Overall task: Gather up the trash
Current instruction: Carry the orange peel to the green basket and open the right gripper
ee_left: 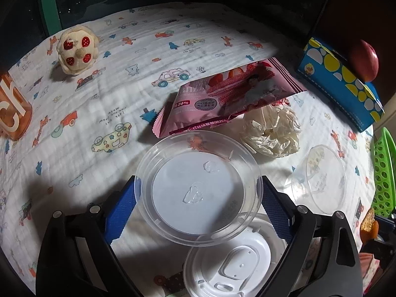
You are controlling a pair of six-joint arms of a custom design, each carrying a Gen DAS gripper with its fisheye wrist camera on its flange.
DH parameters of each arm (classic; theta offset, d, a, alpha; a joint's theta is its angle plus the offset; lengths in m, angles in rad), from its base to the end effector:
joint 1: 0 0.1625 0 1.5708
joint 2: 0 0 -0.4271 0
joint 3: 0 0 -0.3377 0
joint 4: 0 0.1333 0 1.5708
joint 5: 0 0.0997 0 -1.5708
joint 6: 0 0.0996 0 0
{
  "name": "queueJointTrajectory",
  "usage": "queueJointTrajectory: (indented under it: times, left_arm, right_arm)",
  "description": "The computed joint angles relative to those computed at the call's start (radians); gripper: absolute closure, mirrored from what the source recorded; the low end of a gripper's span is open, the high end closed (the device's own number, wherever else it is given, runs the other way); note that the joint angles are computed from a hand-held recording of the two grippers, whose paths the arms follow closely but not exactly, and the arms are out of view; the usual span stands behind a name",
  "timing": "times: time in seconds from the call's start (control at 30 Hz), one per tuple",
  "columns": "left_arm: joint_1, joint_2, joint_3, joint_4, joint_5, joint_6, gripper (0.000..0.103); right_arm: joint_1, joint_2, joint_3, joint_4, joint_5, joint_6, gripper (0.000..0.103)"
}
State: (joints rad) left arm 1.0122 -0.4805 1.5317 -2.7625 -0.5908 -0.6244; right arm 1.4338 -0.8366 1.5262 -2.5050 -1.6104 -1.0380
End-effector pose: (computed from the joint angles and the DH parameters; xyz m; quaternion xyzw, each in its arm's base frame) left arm -0.1629 -0.6681 0.0258 -0.0620 0.8786 -0.3132 0.3552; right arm 0.0370 -0.6789 0.1923 0.4299 -0.8944 0.0906 0.0840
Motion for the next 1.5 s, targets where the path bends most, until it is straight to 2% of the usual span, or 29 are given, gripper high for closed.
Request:
queueJointTrajectory:
  times: [0.23, 0.47, 0.6, 0.77, 0.97, 1.17, 1.5]
  left_arm:
    - [-0.042, -0.035, 0.073, -0.009, 0.028, -0.078, 0.012]
    - [-0.122, -0.082, 0.156, 0.021, 0.073, -0.168, 0.012]
    - [-0.178, -0.093, 0.182, 0.03, 0.096, -0.196, 0.012]
    - [-0.23, -0.074, 0.162, 0.044, 0.09, -0.197, 0.012]
    - [-0.274, -0.009, 0.07, 0.015, 0.069, -0.106, 0.012]
    - [-0.298, 0.078, -0.074, -0.001, 0.026, 0.002, 0.012]
    - [-0.312, 0.213, -0.33, 0.062, -0.041, 0.141, 0.012]
  right_arm:
    - [-0.014, -0.041, 0.014, -0.006, 0.031, 0.006, 0.07]
    - [-0.041, -0.101, 0.029, -0.016, 0.067, 0.012, 0.07]
    - [-0.064, -0.138, 0.031, -0.033, 0.083, 0.028, 0.07]
    - [-0.099, -0.167, 0.013, -0.061, 0.092, 0.058, 0.07]
    - [-0.141, -0.181, -0.041, -0.089, 0.084, 0.083, 0.07]
    - [-0.179, -0.172, -0.119, -0.11, 0.066, 0.106, 0.07]
    - [-0.225, -0.138, -0.249, -0.074, 0.066, 0.16, 0.069]
